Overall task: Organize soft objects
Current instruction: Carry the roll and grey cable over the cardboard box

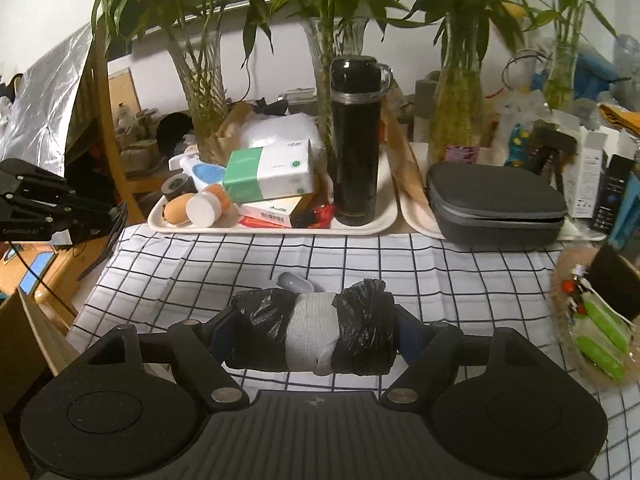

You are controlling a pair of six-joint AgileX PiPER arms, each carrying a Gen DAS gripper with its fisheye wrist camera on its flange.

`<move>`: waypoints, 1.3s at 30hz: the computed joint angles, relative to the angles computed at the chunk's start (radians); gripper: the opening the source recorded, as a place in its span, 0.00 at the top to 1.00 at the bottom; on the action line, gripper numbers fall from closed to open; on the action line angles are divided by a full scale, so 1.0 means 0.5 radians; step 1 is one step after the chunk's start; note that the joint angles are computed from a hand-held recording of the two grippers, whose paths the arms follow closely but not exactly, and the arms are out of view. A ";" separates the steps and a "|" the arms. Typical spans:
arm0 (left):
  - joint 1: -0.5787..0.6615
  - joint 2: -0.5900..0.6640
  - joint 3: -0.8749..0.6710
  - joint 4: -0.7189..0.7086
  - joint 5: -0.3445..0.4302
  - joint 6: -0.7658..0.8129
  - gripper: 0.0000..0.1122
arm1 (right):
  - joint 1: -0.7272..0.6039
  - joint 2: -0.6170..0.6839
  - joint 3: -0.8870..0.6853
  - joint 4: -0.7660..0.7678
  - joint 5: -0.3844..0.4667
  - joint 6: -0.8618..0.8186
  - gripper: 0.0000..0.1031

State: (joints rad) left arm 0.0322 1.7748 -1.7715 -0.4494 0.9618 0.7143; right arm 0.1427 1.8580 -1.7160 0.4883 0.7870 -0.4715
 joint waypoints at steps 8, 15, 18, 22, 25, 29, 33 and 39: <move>-0.032 -0.152 0.081 0.066 -0.011 -0.117 0.92 | 0.059 -0.159 0.090 -0.147 0.004 0.196 0.23; -0.035 -0.307 0.146 0.066 0.036 -0.228 0.92 | 0.109 -0.317 0.208 -0.214 -0.011 0.343 0.23; -0.029 -0.364 0.169 0.059 0.067 -0.268 0.92 | 0.139 -0.384 0.247 -0.274 -0.014 0.432 0.23; -0.030 -0.456 0.237 0.076 0.094 -0.354 0.92 | 0.190 -0.469 0.282 -0.387 0.001 0.582 0.23; -0.026 -0.511 0.279 0.079 0.126 -0.415 0.92 | 0.218 -0.534 0.311 -0.431 0.019 0.699 0.23; -0.022 -0.588 0.337 0.087 0.170 -0.481 0.92 | 0.278 -0.629 0.364 -0.511 0.036 0.862 0.23; -0.019 -0.660 0.391 0.074 0.211 -0.502 0.92 | 0.364 -0.720 0.421 -0.612 0.057 1.023 0.23; -0.017 -0.769 0.505 0.040 0.254 -0.505 0.92 | 0.420 -0.851 0.525 -0.597 0.069 1.126 0.22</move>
